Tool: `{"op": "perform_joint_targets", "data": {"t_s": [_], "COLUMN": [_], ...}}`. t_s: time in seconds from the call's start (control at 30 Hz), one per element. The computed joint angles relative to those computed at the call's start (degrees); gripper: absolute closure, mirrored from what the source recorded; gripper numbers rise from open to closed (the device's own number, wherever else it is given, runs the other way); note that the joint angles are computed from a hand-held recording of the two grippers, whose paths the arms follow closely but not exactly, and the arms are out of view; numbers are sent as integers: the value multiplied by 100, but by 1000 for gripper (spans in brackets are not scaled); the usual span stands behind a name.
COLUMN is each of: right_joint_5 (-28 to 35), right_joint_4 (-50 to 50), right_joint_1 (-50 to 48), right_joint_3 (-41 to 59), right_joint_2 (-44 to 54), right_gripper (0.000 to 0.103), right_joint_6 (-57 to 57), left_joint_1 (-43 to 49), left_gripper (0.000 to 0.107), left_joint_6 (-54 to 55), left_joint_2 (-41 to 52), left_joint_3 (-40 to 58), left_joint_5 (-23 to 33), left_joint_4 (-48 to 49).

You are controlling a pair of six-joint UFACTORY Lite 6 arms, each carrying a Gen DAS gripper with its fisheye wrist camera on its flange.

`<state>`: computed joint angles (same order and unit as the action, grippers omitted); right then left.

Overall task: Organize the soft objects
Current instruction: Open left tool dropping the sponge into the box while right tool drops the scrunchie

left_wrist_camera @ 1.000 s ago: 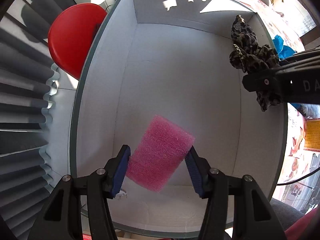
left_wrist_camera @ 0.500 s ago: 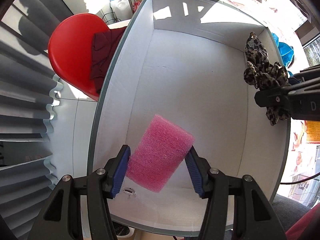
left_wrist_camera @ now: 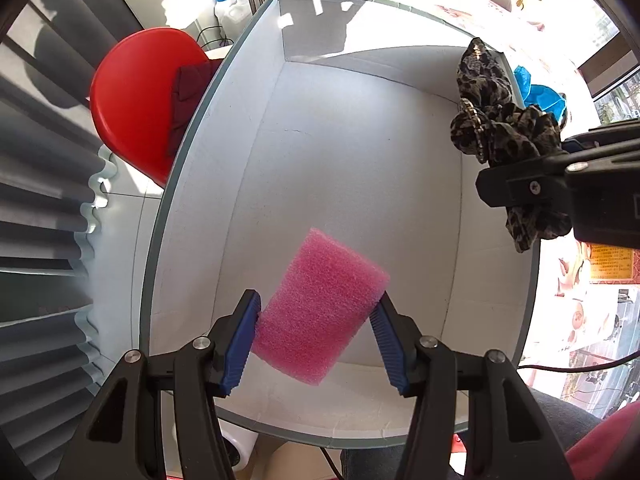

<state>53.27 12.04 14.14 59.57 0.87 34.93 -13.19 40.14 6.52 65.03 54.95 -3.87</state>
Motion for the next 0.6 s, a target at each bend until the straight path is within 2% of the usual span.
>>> {"op": "perform_joint_targets", "data": {"t_s": [0.6], "right_joint_5": [2], "right_joint_4": [-46], "right_joint_1": [248], "right_joint_3": [76], "right_joint_2": [-15], "right_gripper": [76], "right_joint_6": [188], "left_joint_1": [-85], "left_gripper": [46], "left_joint_6": [-148], "left_joint_2": [-85], "left_joint_3": [71], "left_joint_5": [136], "left_joint_4": [22]}}
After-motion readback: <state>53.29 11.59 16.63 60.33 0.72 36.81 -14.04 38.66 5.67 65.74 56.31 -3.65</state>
